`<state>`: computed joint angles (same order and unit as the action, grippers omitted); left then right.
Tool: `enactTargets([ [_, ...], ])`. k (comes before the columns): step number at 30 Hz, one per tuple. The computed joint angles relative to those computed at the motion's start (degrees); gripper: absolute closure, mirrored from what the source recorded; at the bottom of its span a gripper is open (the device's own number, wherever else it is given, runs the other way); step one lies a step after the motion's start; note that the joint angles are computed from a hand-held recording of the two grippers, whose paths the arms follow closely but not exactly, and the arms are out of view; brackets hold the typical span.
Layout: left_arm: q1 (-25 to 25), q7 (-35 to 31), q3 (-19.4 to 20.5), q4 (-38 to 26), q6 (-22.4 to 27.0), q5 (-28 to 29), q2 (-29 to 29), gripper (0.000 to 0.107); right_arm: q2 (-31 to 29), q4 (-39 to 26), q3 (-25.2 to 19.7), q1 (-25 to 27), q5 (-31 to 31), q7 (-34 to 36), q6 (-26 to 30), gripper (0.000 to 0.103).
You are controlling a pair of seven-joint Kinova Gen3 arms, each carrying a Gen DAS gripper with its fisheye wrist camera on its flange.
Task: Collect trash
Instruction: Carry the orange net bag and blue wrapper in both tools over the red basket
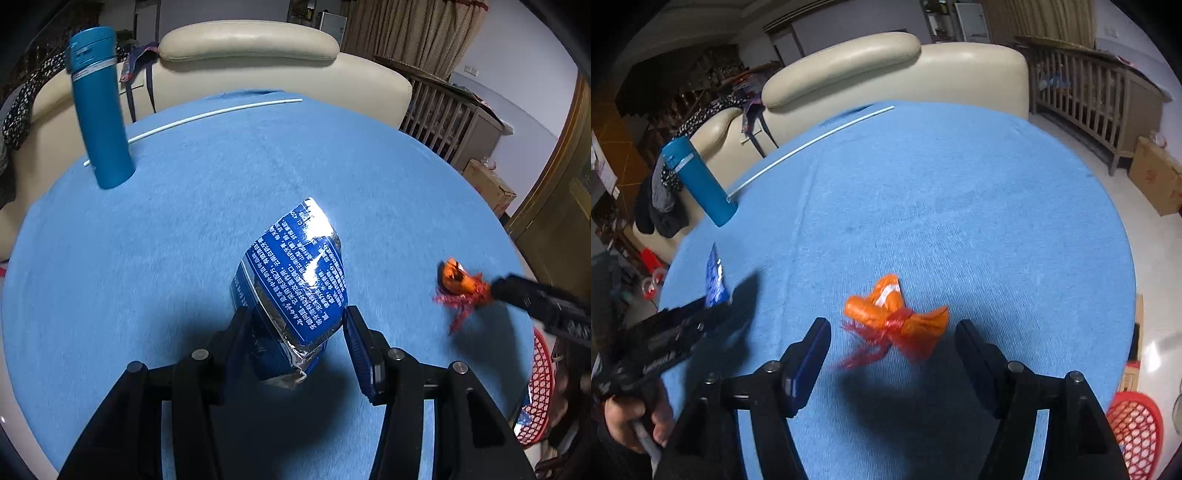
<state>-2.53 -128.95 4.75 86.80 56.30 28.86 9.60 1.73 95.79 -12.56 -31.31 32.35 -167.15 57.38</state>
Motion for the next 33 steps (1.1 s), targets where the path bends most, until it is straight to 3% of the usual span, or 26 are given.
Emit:
enactTargets([
  [7, -2.32, -3.13, -1.31, 1.79, 1.75, 2.16, -1.81, 0.055, 6.57, -5.24, 2.83, -1.76, 0.27, 9.24, 3.50, 0.033],
  [8, -2.38, -3.02, -1.48, 1.75, 1.83, 2.19, -1.79, 0.055, 6.57, -5.33, 2.95, -1.66, -0.15, 9.84, 3.13, 0.035],
  [9, -2.42, -2.97, -1.55, 1.67, 1.97, 2.29, -1.75, 0.055, 6.13, -5.35, 2.22, -0.49, -1.51, 10.89, 2.01, 0.058],
  [12, -2.63, -3.48, -1.78, 2.56, 2.06, 2.89, -2.54, 0.055, 5.56, -5.40, 3.16, -1.02, -3.62, 12.24, 1.95, 0.059],
  [16, -2.68, -4.59, -2.08, 3.46, 2.41, 3.75, -3.37, 0.054, 3.60, -2.79, 2.55, -1.33, -3.79, 9.44, -0.06, 0.054],
  [20, -2.90, -5.70, -2.44, 3.75, 2.72, 4.52, -3.41, 0.054, 5.22, -3.26, 1.28, -1.49, -4.18, 10.90, 2.43, 0.049],
  [21, -2.99, -5.93, -2.52, 3.97, 2.76, 4.71, -3.56, 0.054, 4.92, -2.64, 2.04, -2.84, -3.18, 10.09, 2.41, 0.050],
  [22, -3.03, -6.08, -2.59, 4.11, 2.78, 4.81, -3.67, 0.054, 4.57, -2.17, 2.46, -3.33, -2.67, 9.02, 2.23, 0.065],
  [23, -3.08, -6.12, -2.68, 4.19, 2.85, 4.83, -3.73, 0.054, 4.19, -1.84, 2.45, -2.95, -3.09, 8.38, 1.80, 0.071],
  [33, -3.38, -7.06, -3.33, 5.09, 2.86, 5.75, -5.14, 0.054, -1.82, 2.37, -1.29, -2.58, -0.95, -0.80, 0.74, 0.074],
])
